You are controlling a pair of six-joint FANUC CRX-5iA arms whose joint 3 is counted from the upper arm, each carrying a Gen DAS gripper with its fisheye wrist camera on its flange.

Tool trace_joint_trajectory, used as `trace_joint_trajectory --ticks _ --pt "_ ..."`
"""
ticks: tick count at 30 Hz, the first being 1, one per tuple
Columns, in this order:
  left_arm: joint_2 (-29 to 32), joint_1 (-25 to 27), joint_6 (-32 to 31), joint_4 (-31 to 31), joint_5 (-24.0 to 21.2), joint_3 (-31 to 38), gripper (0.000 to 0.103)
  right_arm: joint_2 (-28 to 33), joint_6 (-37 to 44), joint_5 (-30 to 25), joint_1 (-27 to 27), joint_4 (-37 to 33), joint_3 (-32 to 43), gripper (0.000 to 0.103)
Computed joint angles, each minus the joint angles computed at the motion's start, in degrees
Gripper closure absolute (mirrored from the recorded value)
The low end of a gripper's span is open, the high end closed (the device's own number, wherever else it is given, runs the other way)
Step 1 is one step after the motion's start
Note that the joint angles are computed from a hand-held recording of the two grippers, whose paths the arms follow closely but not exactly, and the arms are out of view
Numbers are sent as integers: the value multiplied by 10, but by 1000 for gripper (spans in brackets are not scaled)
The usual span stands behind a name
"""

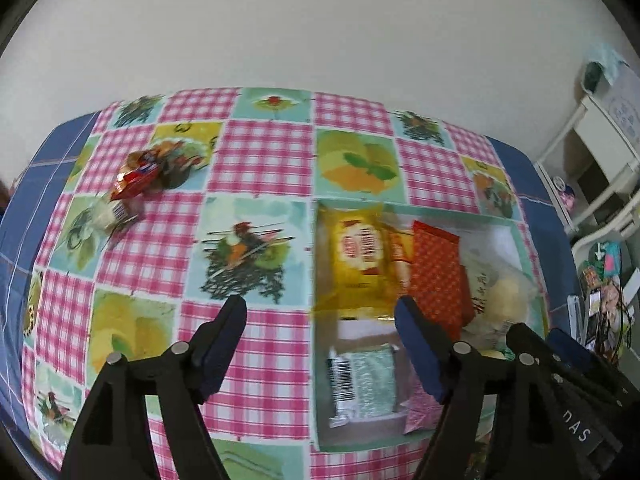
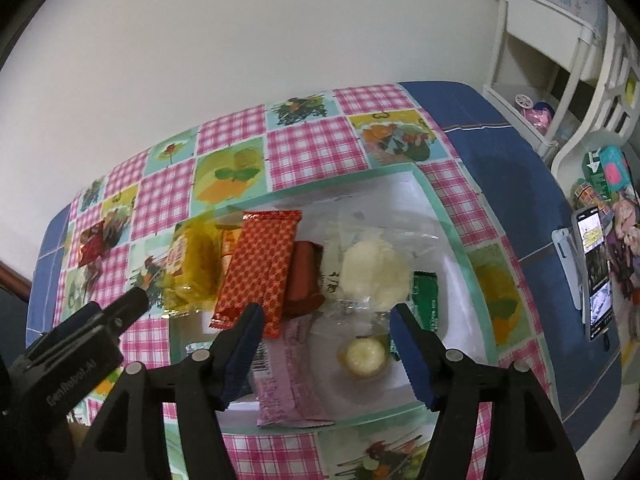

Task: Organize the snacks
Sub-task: 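Move both open tools back over the remaining snacks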

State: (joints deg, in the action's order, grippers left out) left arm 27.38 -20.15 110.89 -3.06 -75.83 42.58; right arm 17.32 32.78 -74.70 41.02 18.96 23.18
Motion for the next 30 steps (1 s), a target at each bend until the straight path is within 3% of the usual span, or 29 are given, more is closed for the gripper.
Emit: trace_joint_trajectory --ticks 2,5,9,12,20,23,30 --pt "-2 4 5 -6 -3 -2 24 6 6 -2 3 -3 8 30" --pt "-10 9 5 -22 -3 -10 12 16 15 -6 8 -6 21 26" --pt "-23 24 13 -28 5 -28 11 33 26 -16 15 -10 42 25" --pt "-33 36 24 -34 7 -41 4 43 33 -20 20 -11 55 15" --pt "-58 70 45 -78 -4 -61 4 78 49 -30 36 -20 105 13" --pt "-70 83 51 -92 -7 -71 4 94 55 -33 45 -23 128 0" --pt "-105 132 60 -74 26 -125 3 136 84 -40 61 -39 188 0"
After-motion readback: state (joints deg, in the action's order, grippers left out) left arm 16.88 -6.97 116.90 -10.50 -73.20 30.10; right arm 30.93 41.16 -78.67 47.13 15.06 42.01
